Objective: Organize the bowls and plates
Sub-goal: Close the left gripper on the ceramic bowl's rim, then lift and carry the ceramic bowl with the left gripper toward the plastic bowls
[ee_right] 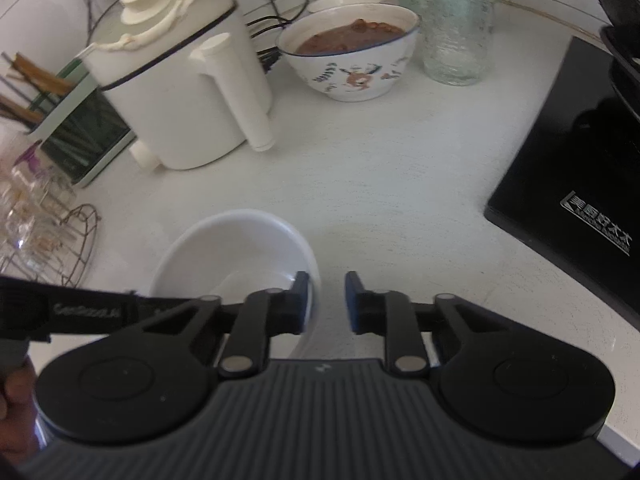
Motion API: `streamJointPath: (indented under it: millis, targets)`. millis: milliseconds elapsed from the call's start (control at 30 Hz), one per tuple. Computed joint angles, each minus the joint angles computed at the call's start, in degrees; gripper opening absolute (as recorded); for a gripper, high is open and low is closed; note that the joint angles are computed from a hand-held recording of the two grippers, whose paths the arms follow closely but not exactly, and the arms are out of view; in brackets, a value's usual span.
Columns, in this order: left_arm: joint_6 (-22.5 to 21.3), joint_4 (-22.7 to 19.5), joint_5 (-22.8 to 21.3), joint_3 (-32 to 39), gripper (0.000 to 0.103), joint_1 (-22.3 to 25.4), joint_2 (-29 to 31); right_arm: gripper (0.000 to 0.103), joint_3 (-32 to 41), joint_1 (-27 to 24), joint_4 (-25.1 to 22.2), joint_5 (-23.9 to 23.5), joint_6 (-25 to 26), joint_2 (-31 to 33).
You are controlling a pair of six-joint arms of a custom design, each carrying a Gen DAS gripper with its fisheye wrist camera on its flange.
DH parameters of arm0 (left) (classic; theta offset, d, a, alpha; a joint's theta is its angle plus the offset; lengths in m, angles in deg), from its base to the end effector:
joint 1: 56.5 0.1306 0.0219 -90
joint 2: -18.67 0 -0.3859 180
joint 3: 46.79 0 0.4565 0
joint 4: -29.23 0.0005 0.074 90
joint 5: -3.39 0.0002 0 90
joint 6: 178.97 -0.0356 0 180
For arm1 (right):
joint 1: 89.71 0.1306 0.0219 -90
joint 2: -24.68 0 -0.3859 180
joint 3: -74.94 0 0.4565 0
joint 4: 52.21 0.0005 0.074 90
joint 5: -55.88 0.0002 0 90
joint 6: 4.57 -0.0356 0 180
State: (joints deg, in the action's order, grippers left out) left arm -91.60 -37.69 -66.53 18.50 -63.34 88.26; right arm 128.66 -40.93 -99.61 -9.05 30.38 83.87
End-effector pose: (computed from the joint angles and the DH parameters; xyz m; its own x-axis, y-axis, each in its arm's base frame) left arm 0.3727 -0.0575 0.3563 -0.9289 0.1548 -0.3365 0.2645 0.9132 -0.3099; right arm 0.2375 0.2475 0.3337 -0.7213 0.3034 -0.6227 0.1369 0.9437 0.3012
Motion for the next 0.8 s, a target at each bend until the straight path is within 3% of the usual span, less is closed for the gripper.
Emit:
streamJointPath:
  millis: [67, 233, 567, 800]
  targets:
    - [0.31, -0.02, 0.41, -0.03, 0.009, 0.29, 0.01, 0.010, 0.09, -0.05, 0.41, -0.65, 0.84, 0.26]
    - [0.03, -0.60, 0.34, 0.04, 0.009, 1.06, -0.52, 0.009, -0.97, -0.79, 2.47, -3.61, -0.15, -1.00]
    - [0.48, -3.07, 1.27, 0.92, 0.008, 2.89, -2.29, 0.009, -1.45, 0.81, 3.10, -4.24, -2.21, -3.95]
    - [1.92, -6.42, 2.36, 0.99, 0.008, 5.39, -5.85, 0.009, -0.81, 2.90, 3.13, -4.16, -0.53, -5.98]
